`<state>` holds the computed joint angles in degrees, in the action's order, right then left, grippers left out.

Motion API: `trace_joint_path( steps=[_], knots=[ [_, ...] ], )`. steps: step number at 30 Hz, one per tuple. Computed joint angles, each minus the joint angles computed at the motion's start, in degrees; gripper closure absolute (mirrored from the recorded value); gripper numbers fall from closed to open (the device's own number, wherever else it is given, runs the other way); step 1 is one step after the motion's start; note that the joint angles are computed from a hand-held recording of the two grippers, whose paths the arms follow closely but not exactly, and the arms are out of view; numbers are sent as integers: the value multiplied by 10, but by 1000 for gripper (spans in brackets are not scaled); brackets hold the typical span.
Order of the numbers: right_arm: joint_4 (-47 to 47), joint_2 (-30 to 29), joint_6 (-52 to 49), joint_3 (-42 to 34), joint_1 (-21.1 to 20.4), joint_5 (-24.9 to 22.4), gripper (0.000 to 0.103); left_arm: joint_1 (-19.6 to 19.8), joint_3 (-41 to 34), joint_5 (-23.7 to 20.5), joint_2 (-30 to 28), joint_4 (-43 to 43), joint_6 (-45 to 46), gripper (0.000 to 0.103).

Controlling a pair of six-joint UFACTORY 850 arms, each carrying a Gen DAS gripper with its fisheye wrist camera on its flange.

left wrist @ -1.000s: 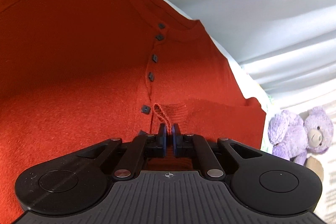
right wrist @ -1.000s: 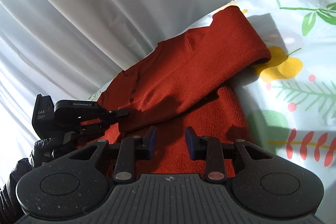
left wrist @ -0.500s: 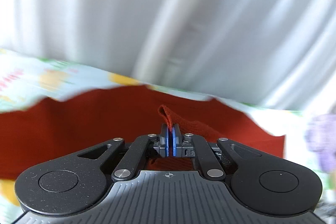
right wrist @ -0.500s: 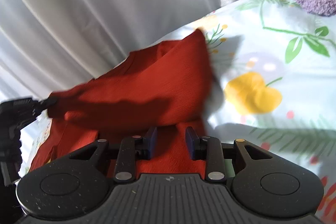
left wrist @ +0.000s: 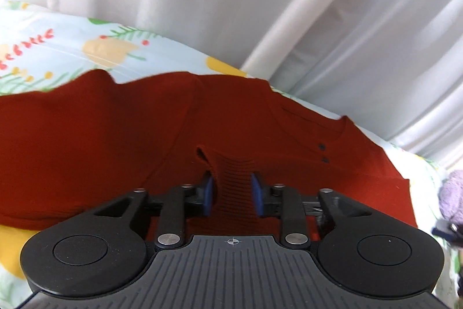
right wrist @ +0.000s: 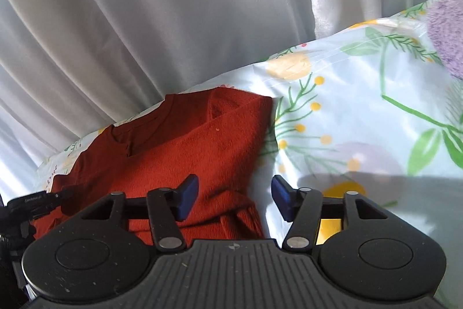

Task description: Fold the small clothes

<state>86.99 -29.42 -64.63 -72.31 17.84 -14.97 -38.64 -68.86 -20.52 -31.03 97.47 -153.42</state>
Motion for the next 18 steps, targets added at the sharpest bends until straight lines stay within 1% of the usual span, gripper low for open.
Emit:
trace_joint_path(
  steps=[1, 2, 4, 6, 7, 8, 10, 13, 14, 16, 17, 18],
  knots=[
    [-25, -12, 26, -15, 0, -5, 45, -3, -3, 6, 1, 5, -1, 67],
    [-42, -25, 44, -30, 0, -8, 45, -1, -7, 14, -2, 7, 2, 66],
    [-92, -49, 91, -57, 3, -5, 45, 4, -26, 28, -16, -41, 58, 68],
    [-166, -69, 165, -84, 9, 6, 45, 6, -43, 30, -28, -108, 131, 89],
    [-196, -75, 192, -90, 10, 8, 45, 6, -47, 28, -32, -125, 150, 97],
    [-229, -84, 225, -100, 13, 11, 45, 6, -51, 22, -35, -134, 159, 97],
    [-272, -95, 268, -114, 16, 13, 45, 1, -54, 0, -34, -126, 159, 97],
    [-271, -101, 258, -122, 21, 15, 45, -12, -59, -58, -26, -98, 169, 97],
    [-277, -104, 261, -126, 23, 19, 45, -16, -63, -79, -25, -98, 184, 97],
    [-302, -108, 280, -131, 27, 25, 45, -25, -80, -128, -31, -125, 256, 97],
    [-319, -111, 296, -134, 28, 26, 45, -27, -89, -143, -36, -141, 289, 97],
    [-336, -113, 311, -138, 29, 26, 45, -27, -94, -147, -40, -155, 308, 97]
  ],
)
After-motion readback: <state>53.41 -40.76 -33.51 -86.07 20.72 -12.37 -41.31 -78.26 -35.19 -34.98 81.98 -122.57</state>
